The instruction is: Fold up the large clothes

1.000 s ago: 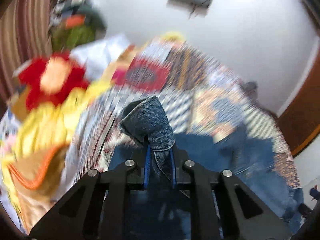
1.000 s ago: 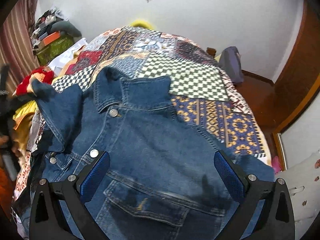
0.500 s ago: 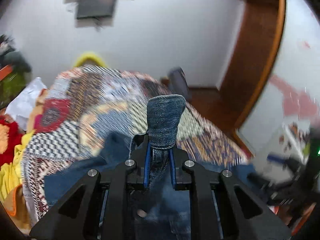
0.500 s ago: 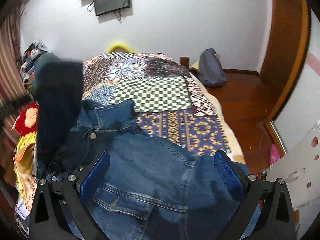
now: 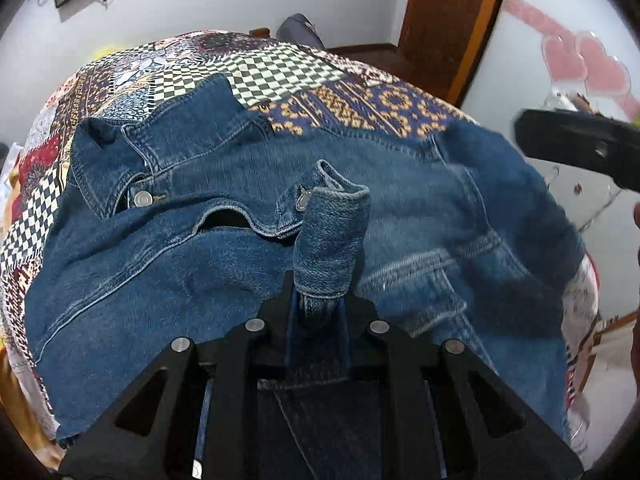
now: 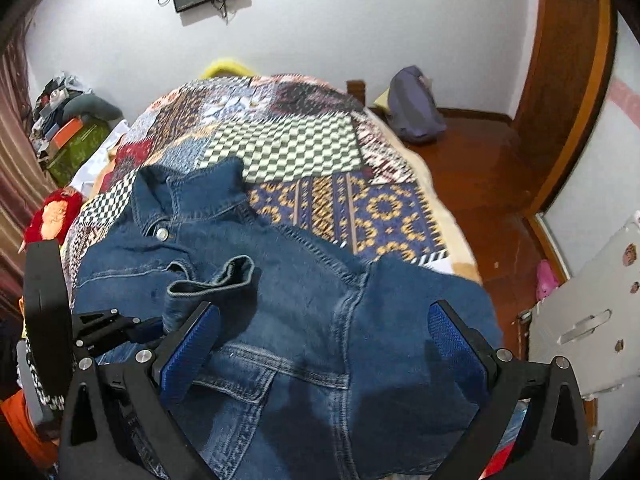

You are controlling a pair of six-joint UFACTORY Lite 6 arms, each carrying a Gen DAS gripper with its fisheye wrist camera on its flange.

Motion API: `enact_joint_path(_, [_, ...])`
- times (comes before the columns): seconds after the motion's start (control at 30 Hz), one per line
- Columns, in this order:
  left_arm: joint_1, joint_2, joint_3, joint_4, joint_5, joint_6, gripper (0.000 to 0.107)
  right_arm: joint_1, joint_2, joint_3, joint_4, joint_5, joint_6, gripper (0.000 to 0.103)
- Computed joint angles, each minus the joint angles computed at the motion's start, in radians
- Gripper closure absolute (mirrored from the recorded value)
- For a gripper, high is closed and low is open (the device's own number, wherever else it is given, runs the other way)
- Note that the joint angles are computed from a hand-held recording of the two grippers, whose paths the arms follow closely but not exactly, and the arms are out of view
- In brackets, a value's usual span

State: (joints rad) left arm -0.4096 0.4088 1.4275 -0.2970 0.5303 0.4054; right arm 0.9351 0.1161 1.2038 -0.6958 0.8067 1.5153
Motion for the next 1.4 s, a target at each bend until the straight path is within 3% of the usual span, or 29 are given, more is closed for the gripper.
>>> enact_joint_path(0.1, [0.036, -0.022, 0.009, -0.049, 0.065, 0.090, 0.082, -0.030, 0.045, 0.029, 0.044, -0.053, -0.048, 0.000])
enact_joint_path(0.17, [0.077, -0.049, 0.008, -0.147, 0.134, 0.173, 0.048, -0.048, 0.073, 0.052, 0.070, -0.085, -0.071, 0.000])
enact_joint_path(0.23, [0.135, -0.106, -0.023, -0.249, 0.166, 0.253, 0.038, -0.069, 0.104, 0.081, 0.106, -0.125, -0.107, 0.000])
enact_joint_path(0.43, [0.326, -0.170, -0.050, -0.267, 0.167, 0.299, 0.036, -0.123, 0.240, 0.184, 0.333, -0.245, -0.315, 0.000])
enact_joint_path(0.6, [0.521, -0.073, -0.016, -0.162, 0.097, 0.248, 0.036, -0.184, 0.419, 0.290, 0.748, -0.317, -0.673, 0.001])
enact_joint_path(0.7, [0.636, 0.004, 0.013, -0.167, 0.092, 0.253, 0.036, -0.220, 0.508, 0.336, 0.992, -0.323, -0.875, 0.012])
enact_joint_path(0.77, [0.708, 0.042, 0.021, -0.186, 0.096, 0.265, 0.036, -0.231, 0.558, 0.364, 1.073, -0.333, -0.945, 0.013])
enact_joint_path(0.87, [0.766, 0.090, 0.044, -0.179, 0.098, 0.257, 0.036, -0.221, 0.616, 0.432, 1.018, -0.326, -0.907, 0.021])
enact_joint_path(1.03, [0.785, 0.155, 0.068, -0.151, 0.097, 0.237, 0.036, -0.187, 0.723, 0.601, 0.914, -0.267, -0.832, 0.065])
enact_joint_path(1.1, [0.776, 0.163, 0.060, -0.147, 0.088, 0.222, 0.036, -0.152, 0.741, 0.663, 0.747, -0.225, -0.705, 0.074])
enact_joint_path(1.27, [0.763, 0.105, 0.027, -0.192, 0.097, 0.257, 0.036, -0.062, 0.713, 0.769, 0.375, -0.101, -0.470, 0.082])
enact_joint_path(1.4, [0.727, 0.046, 0.011, -0.220, 0.084, 0.299, 0.036, -0.022, 0.678, 0.810, 0.190, 0.006, -0.387, 0.085])
